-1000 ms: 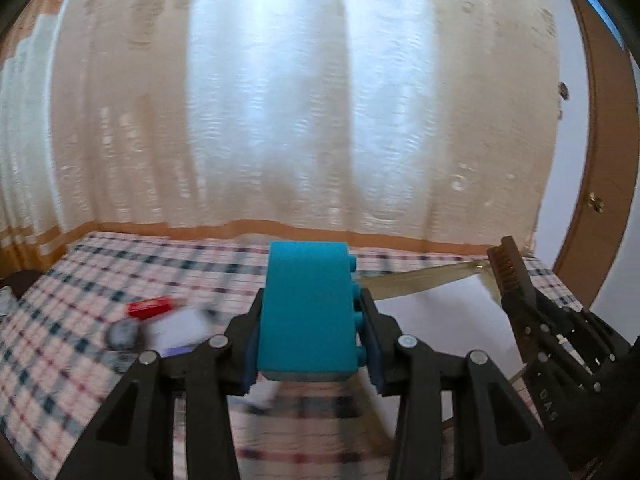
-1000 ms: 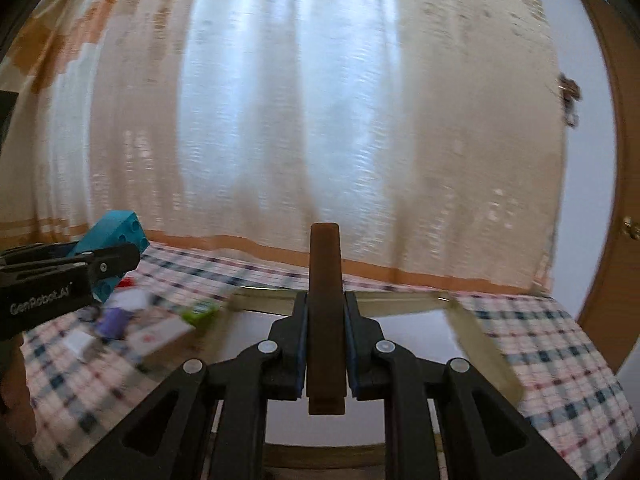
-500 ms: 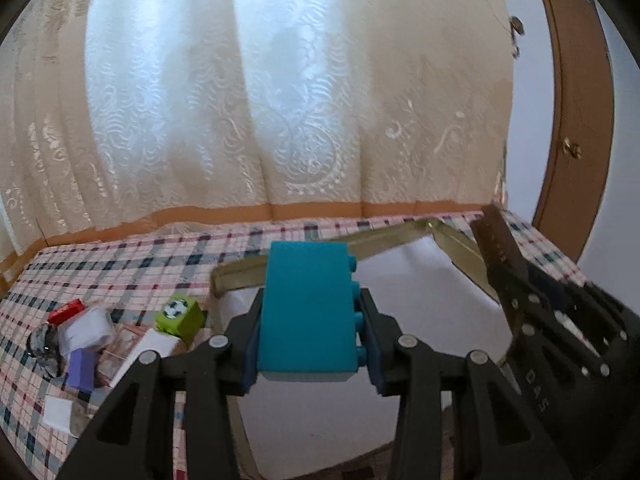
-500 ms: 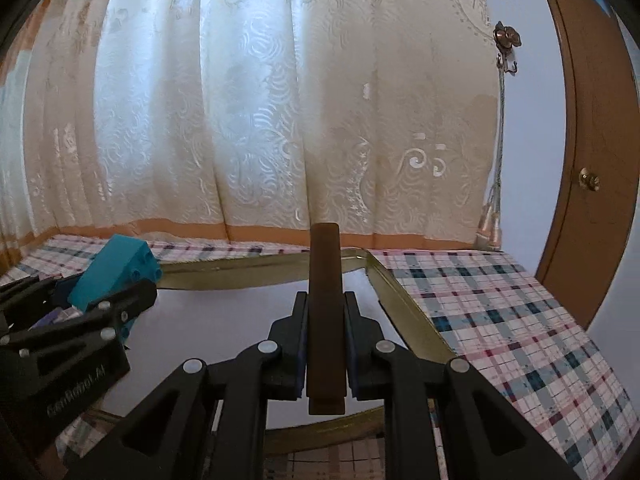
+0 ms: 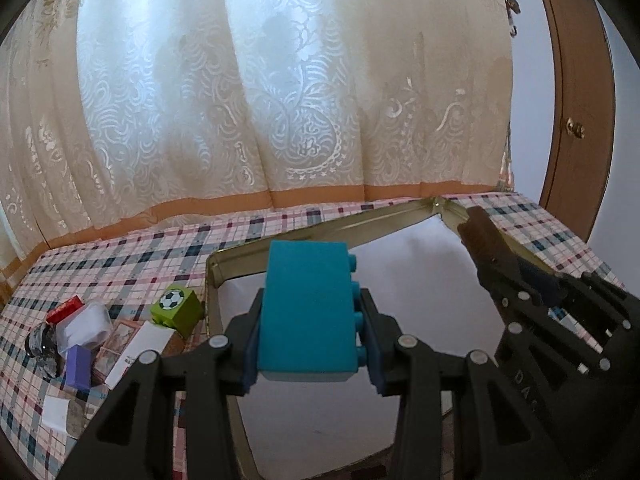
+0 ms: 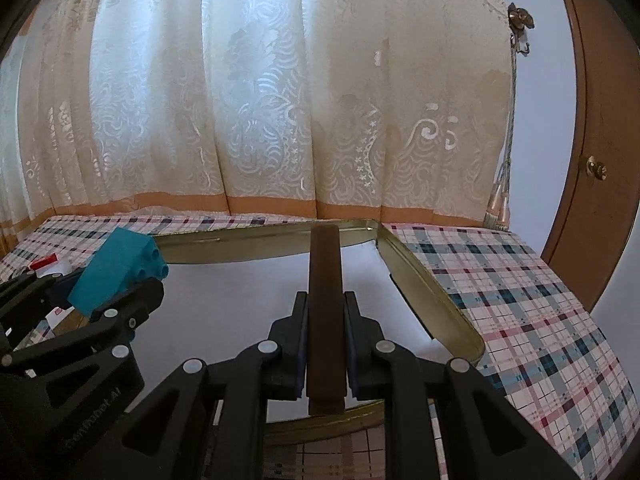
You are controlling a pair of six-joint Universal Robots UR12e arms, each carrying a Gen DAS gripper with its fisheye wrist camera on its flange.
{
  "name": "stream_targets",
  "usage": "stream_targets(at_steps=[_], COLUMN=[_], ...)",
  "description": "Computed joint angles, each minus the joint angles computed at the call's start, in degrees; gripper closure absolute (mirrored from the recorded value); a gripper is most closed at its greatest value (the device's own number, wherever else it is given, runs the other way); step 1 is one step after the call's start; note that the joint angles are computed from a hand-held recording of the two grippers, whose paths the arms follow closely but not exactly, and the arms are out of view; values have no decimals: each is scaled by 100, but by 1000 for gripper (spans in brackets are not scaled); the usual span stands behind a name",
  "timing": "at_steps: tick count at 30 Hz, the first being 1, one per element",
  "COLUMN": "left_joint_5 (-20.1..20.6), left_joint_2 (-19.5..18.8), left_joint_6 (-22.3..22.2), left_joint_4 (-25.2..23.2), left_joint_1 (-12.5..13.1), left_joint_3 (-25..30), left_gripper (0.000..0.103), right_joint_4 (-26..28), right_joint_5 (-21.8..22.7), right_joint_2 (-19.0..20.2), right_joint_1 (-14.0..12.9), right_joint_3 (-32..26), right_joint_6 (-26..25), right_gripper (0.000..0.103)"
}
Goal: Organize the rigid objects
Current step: 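Carry the teal brick and the comb over the gold tin tray with both tools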
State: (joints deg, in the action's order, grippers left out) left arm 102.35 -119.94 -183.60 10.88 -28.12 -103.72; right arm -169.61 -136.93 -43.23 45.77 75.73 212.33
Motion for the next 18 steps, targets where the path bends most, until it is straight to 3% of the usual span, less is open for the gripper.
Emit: stream_targets(at_steps=[3,18], left_joint_5=[161,171], left_joint_2=[-47,-114], left_joint_6=[60,84], left_joint_4=[-46,-442], left_joint_1=[-34,13], left_joint_3=[42,144], left_gripper=[62,62], right_joint_4=[110,8], right_joint_5=[117,501], right_joint_2=[-17,-53], right_joint_1=[-22,-81], right_joint_3=[0,56], right_joint_6=[33,4], right_gripper=[85,85])
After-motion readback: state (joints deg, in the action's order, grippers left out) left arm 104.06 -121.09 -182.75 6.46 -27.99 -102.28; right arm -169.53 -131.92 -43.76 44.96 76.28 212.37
